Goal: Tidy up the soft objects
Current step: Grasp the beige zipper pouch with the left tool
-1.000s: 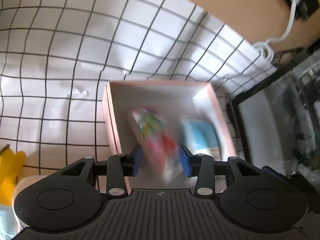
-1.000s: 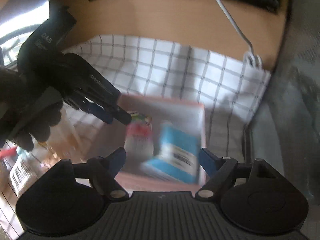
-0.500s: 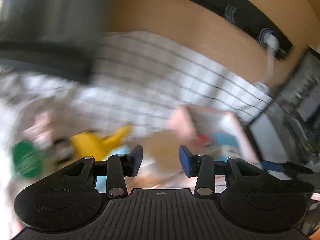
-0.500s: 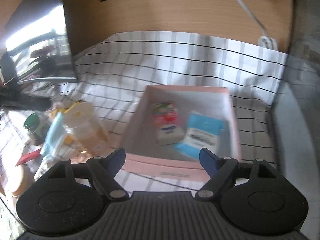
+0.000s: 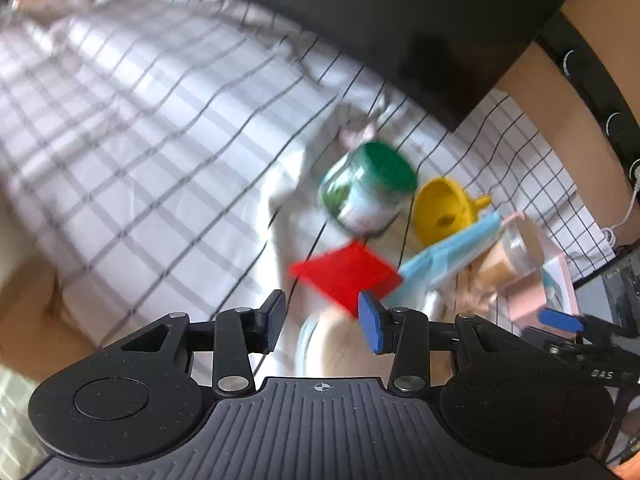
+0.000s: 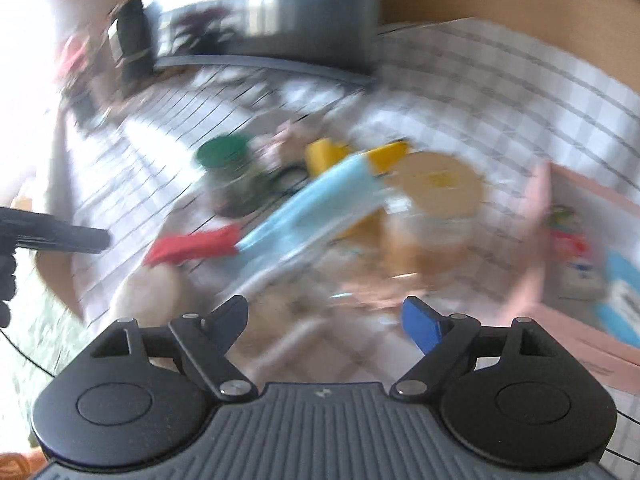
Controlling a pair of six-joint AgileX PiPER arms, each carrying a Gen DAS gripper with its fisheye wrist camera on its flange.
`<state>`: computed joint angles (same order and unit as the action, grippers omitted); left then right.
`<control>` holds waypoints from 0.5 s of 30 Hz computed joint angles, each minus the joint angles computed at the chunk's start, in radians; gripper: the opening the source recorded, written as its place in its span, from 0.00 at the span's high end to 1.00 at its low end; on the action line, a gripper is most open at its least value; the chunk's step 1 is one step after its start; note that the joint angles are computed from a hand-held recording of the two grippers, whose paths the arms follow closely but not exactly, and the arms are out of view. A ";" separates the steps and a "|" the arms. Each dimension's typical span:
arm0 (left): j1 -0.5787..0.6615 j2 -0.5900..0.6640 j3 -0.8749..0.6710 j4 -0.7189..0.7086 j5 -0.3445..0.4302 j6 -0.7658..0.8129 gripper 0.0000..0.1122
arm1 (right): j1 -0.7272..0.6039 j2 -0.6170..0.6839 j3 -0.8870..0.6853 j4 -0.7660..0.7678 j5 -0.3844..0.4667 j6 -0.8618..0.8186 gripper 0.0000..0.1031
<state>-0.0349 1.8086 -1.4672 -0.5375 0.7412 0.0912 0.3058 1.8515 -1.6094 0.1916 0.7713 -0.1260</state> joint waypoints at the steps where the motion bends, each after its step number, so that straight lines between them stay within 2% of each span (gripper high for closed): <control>1: 0.016 -0.005 0.030 -0.037 -0.002 0.037 0.61 | 0.032 0.020 -0.020 -0.016 0.014 0.011 0.18; 5: 0.058 0.002 0.106 -0.214 0.013 0.207 0.61 | 0.110 0.076 -0.078 -0.036 0.053 0.035 0.18; 8: 0.076 0.022 0.130 -0.302 0.032 0.300 0.61 | 0.151 0.108 -0.116 -0.036 0.050 0.063 0.20; 9: 0.085 0.026 0.142 -0.335 0.038 0.333 0.61 | 0.162 0.117 -0.123 -0.049 0.041 0.084 0.26; 10: 0.092 0.031 0.152 -0.363 0.041 0.359 0.61 | 0.173 0.130 -0.135 -0.061 0.037 0.098 0.40; 12: 0.106 0.045 0.167 -0.417 0.046 0.399 0.61 | 0.196 0.178 -0.200 -0.113 0.096 0.132 0.55; 15: 0.122 0.077 0.177 -0.505 0.068 0.452 0.60 | 0.212 0.202 -0.212 -0.145 0.129 0.164 0.55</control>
<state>0.0871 1.8857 -1.2898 -1.0423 0.8088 0.5431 0.5174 2.0538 -1.8214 0.0467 0.9005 0.0384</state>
